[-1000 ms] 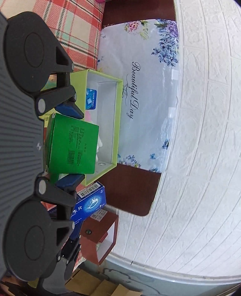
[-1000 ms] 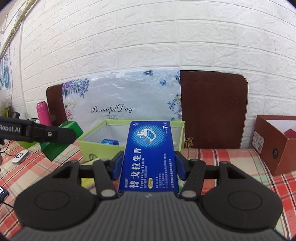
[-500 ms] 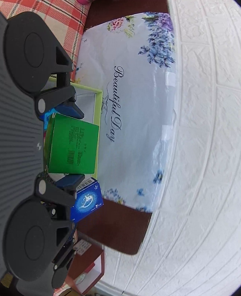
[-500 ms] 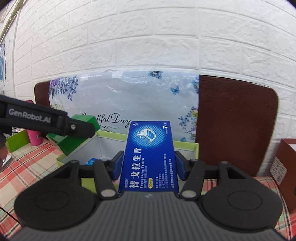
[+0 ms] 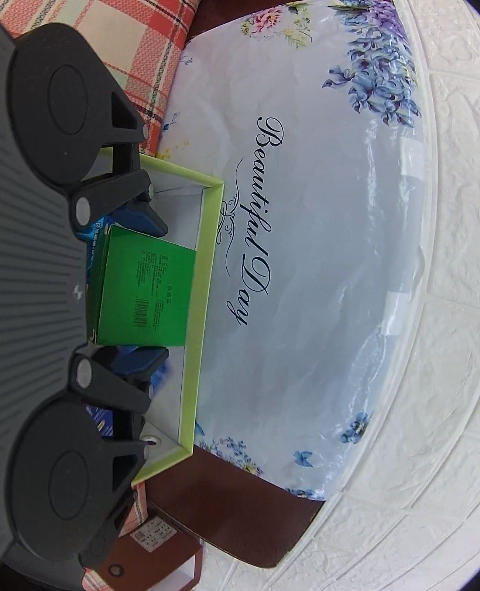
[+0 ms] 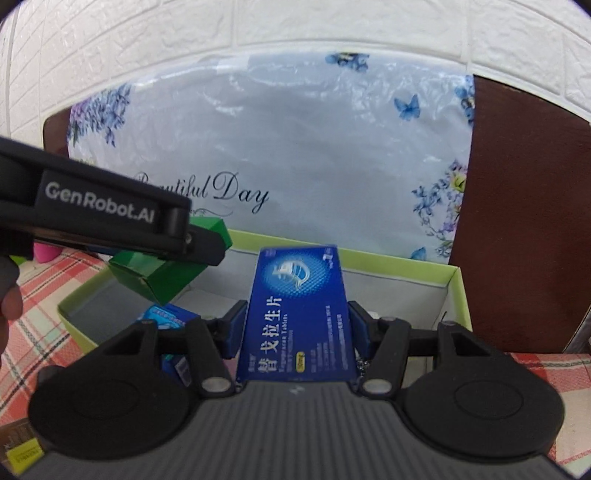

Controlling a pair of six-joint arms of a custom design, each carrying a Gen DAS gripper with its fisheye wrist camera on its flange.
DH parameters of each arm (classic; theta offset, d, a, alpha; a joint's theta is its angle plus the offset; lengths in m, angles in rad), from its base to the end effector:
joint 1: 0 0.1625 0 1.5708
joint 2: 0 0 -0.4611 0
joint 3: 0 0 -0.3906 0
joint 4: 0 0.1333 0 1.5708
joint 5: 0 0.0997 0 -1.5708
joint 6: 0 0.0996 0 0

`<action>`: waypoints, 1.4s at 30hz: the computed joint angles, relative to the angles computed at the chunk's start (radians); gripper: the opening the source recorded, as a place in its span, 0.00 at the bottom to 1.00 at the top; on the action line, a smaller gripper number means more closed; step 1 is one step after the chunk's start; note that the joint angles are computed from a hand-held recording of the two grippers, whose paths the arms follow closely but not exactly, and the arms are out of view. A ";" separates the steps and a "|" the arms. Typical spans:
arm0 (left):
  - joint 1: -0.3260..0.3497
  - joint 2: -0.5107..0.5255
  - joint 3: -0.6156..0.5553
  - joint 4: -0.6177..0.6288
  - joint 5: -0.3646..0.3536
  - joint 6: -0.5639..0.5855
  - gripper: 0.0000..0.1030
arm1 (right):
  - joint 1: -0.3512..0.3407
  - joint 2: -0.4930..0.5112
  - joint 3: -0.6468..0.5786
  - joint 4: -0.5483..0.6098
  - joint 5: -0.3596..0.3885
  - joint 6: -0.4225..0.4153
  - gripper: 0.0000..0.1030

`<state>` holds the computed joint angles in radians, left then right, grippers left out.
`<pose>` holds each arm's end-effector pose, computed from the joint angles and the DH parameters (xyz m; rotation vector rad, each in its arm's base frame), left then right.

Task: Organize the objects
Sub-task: 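Carry both boxes into the lime-green box and open both grippers, then move both grippers back over the remaining items on the table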

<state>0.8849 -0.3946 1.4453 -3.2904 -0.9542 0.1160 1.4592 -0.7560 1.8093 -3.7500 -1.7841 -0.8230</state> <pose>-0.3263 -0.7000 -0.0011 0.7307 2.4420 -1.0717 0.0381 -0.6679 0.1875 0.6299 -2.1244 1.1389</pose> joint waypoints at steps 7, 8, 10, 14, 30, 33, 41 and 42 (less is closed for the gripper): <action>0.003 -0.016 0.021 0.016 -0.014 -0.030 0.81 | -0.013 0.011 0.029 -0.070 0.014 -0.093 0.97; 0.000 -0.020 0.027 0.013 -0.008 -0.034 0.81 | -0.016 0.010 0.035 -0.080 0.018 -0.083 0.98; -0.008 -0.028 0.042 0.004 0.006 -0.043 0.81 | -0.020 -0.001 0.050 -0.085 0.028 -0.056 1.00; -0.030 -0.062 0.093 -0.009 0.005 -0.062 0.81 | -0.022 -0.024 0.089 -0.121 0.044 -0.033 1.00; -0.187 -0.183 0.460 -0.237 0.131 -0.057 0.81 | -0.048 -0.197 0.432 -0.340 0.128 0.072 1.00; -0.210 -0.199 0.536 -0.263 0.152 -0.090 0.81 | -0.061 -0.208 0.503 -0.407 0.136 0.075 1.00; -0.236 -0.230 0.687 -0.274 0.172 -0.247 0.81 | -0.102 -0.184 0.652 -0.566 0.144 0.079 1.00; -0.237 -0.231 0.699 -0.268 0.174 -0.263 0.81 | -0.107 -0.178 0.665 -0.579 0.143 0.078 1.00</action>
